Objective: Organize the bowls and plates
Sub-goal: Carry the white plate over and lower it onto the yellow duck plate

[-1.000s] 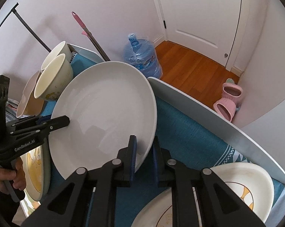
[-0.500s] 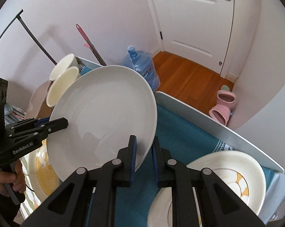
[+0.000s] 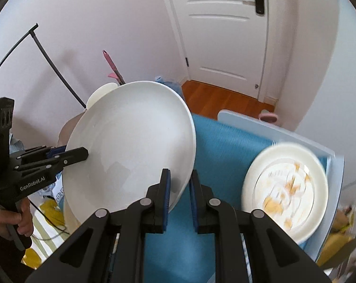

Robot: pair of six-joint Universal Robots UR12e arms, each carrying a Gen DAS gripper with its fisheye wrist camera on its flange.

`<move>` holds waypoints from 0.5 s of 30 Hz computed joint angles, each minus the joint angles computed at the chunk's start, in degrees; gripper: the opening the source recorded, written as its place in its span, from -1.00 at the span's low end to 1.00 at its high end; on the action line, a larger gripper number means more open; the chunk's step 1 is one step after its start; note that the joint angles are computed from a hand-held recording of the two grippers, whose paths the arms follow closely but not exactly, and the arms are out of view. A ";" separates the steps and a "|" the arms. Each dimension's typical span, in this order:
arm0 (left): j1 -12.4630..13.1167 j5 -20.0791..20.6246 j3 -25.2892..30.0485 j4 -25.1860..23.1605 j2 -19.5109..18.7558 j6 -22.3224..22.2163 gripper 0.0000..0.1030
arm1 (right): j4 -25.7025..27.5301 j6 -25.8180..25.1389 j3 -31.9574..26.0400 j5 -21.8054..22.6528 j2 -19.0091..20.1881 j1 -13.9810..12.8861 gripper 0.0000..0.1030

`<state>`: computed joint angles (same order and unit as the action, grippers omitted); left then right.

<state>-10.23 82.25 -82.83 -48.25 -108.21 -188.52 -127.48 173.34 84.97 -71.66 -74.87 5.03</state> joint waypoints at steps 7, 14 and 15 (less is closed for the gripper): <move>3.57 -5.75 -5.21 -2.56 2.89 10.17 -0.64 | -2.29 10.80 5.29 -5.08 -3.14 4.07 -0.72; 5.24 -8.53 -8.17 -6.23 3.58 16.26 -0.64 | -2.20 17.66 9.09 -8.95 -4.75 6.91 -0.72; 5.44 -8.77 -8.45 -6.53 3.52 16.55 -0.64 | -2.04 18.12 9.32 -9.33 -4.78 7.21 -0.72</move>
